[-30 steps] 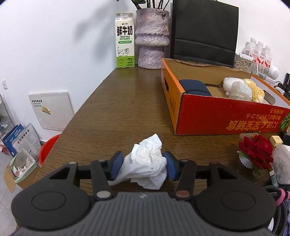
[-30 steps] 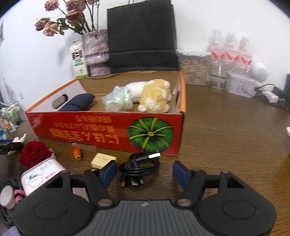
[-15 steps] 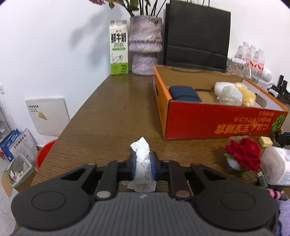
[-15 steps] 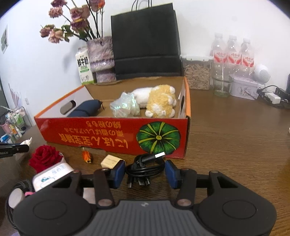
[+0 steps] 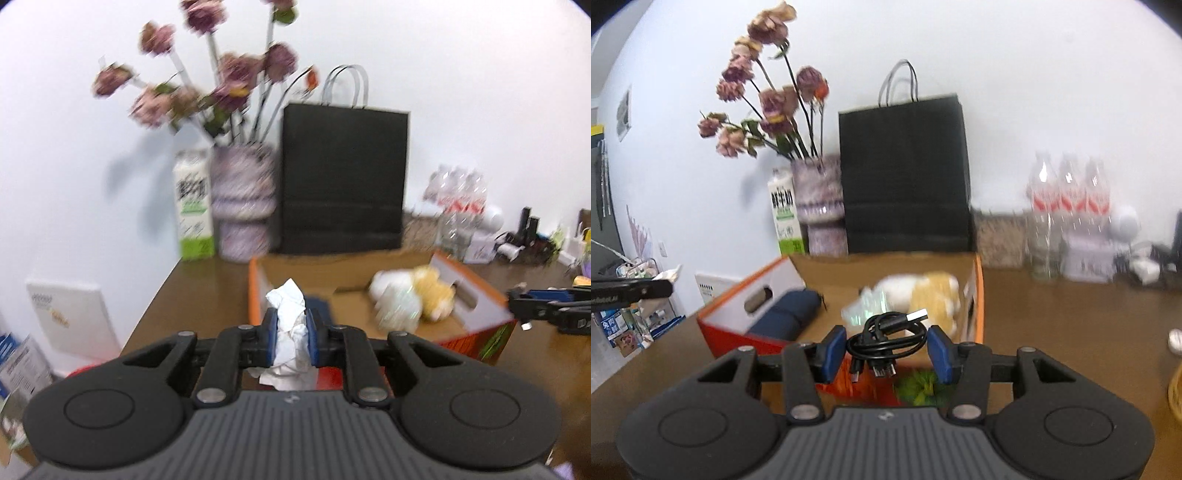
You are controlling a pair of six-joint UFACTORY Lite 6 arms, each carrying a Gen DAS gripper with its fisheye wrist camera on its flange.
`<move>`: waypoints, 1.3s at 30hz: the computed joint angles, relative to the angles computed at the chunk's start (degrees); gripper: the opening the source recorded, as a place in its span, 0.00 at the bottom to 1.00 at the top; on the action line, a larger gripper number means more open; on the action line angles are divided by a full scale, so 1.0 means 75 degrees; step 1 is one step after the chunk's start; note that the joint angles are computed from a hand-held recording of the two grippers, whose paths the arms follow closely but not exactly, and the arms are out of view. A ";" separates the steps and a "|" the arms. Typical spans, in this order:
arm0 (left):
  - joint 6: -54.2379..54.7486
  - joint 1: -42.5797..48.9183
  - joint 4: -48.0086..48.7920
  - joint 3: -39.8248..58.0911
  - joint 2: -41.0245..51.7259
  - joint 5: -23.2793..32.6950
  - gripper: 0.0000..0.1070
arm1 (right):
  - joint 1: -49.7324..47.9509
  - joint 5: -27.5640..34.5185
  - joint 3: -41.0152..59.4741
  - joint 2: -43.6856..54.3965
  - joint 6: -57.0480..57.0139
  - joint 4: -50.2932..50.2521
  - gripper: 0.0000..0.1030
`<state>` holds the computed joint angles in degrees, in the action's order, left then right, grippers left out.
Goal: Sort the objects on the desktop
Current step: 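Lower the tissue and charger into the box and open both grippers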
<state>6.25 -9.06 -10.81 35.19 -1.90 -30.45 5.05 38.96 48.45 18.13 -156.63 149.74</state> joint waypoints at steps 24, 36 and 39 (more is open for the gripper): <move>-0.0242 -0.0520 0.0260 0.6705 0.6098 0.2405 0.16 | 0.0886 -0.2757 0.6241 0.4759 0.1740 -0.1672 0.46; 0.2918 -0.0864 -0.2971 0.6175 0.5860 0.1455 0.82 | 0.0979 -0.2446 0.5430 0.4281 -0.0313 0.0391 0.88; 0.2936 -0.0874 -0.3224 0.5935 0.5699 0.1062 0.96 | 0.0937 -0.2280 0.5257 0.4150 -0.0424 0.0653 1.00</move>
<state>28.28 -15.62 -34.98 79.70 40.84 -22.49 12.07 21.86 87.88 49.26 -159.81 154.64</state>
